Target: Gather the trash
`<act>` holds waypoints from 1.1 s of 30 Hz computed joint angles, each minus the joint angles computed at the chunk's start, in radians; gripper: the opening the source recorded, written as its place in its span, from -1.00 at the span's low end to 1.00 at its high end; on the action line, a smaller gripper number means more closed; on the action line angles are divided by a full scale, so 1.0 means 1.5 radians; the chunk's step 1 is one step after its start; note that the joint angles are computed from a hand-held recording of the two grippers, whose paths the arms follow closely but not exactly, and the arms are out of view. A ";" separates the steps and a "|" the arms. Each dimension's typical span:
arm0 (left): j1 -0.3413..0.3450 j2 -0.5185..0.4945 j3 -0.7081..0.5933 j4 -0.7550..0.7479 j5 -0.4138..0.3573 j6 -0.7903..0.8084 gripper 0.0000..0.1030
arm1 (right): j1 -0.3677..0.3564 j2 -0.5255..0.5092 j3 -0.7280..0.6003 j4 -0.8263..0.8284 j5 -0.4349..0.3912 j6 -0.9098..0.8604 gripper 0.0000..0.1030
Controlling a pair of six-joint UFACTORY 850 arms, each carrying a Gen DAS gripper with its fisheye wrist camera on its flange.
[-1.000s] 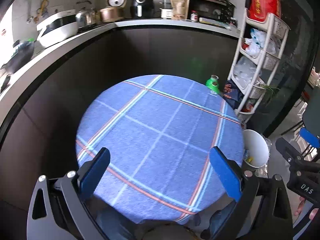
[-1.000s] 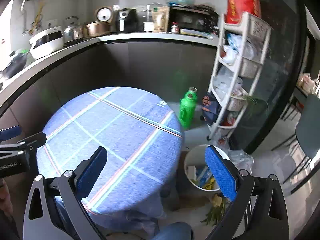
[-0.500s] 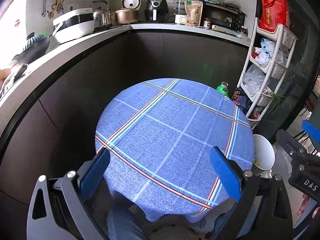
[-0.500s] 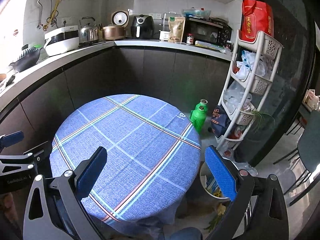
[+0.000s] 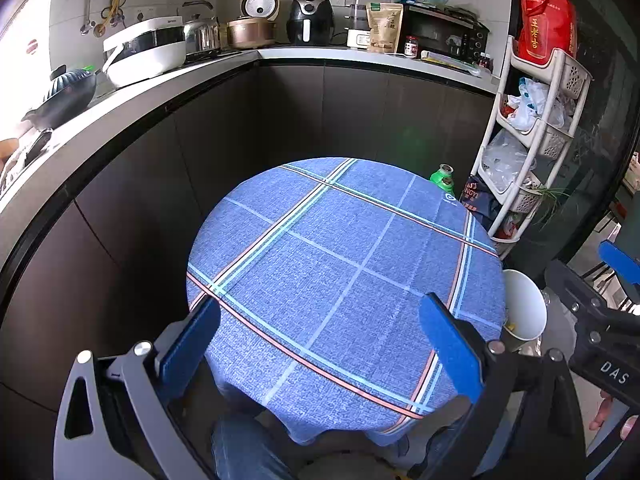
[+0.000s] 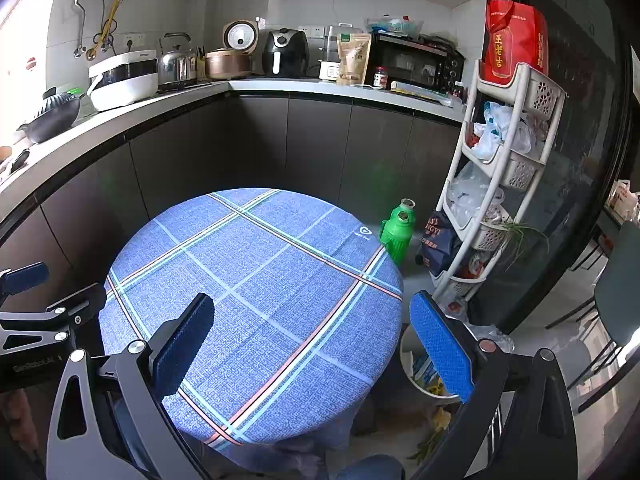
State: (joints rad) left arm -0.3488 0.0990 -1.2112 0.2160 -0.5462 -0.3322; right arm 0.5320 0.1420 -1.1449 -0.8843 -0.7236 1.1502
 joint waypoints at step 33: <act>-0.008 -0.001 -0.004 0.000 -0.001 0.001 0.93 | -0.006 0.003 0.004 0.002 0.006 -0.001 0.83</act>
State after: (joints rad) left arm -0.3606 0.0978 -1.2168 0.2161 -0.5471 -0.3312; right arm 0.5232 0.1462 -1.1382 -0.8817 -0.7140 1.1494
